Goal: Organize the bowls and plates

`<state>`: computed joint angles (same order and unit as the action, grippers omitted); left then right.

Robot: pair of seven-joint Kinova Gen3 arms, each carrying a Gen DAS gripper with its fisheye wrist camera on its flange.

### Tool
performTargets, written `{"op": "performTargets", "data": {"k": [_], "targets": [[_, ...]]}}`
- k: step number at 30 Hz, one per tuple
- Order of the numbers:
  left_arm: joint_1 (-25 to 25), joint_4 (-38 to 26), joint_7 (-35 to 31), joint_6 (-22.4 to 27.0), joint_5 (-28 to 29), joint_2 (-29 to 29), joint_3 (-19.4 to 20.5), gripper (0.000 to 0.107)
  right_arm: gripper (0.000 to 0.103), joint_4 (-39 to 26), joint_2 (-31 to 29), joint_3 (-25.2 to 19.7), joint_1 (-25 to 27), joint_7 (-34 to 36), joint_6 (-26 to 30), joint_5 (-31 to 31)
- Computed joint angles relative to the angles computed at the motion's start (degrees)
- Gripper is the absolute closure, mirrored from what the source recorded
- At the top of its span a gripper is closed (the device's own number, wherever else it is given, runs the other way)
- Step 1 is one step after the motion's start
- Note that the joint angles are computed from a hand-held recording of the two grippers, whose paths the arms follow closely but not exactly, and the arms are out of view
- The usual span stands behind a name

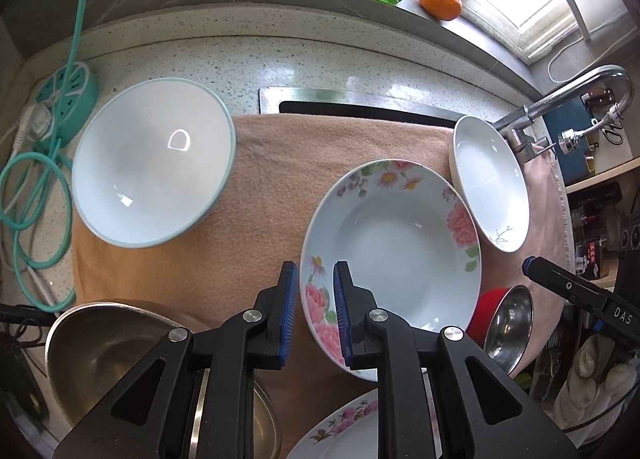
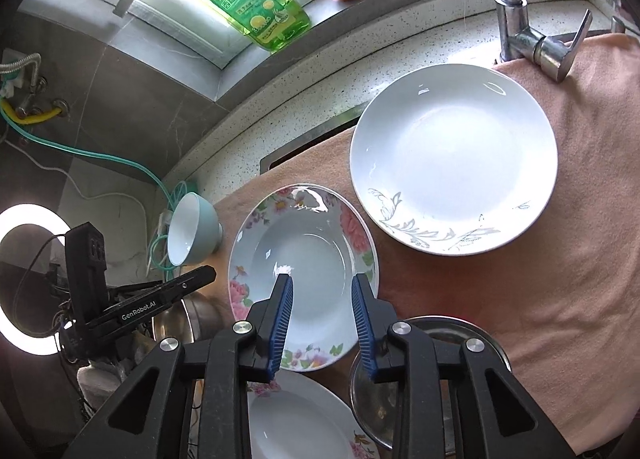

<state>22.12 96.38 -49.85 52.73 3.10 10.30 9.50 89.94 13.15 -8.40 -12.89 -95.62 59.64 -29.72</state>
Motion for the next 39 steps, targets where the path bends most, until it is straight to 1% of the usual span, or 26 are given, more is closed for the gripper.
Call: {"op": "performTargets", "data": {"k": [4, 10, 21, 39], "targets": [[0.3, -0.5, 0.2, 0.5, -0.7, 1.0, -0.1, 0.091, 0.079, -1.1, 2.2, -0.1, -0.2, -0.2, 0.5, 0.4], [0.1, -1.0, 0.0, 0.8, -0.2, 2.4, -0.3, 0.091, 0.081, -3.4, 4.7, -0.1, -1.6, -1.8, 1.8, 4.1], [0.9, -2.2, 0.8, 1.6, -0.9, 3.7, -0.5, 0.091, 0.083, -4.4, 6.7, -0.4, -1.5, -2.9, 2.6, 5.0], [1.3, -4.0, -1.0, 2.6, -0.8, 6.0, -0.7, 0.091, 0.086, -6.1, 9.1, -0.4, -2.3, -4.6, 3.9, 7.5]]}}
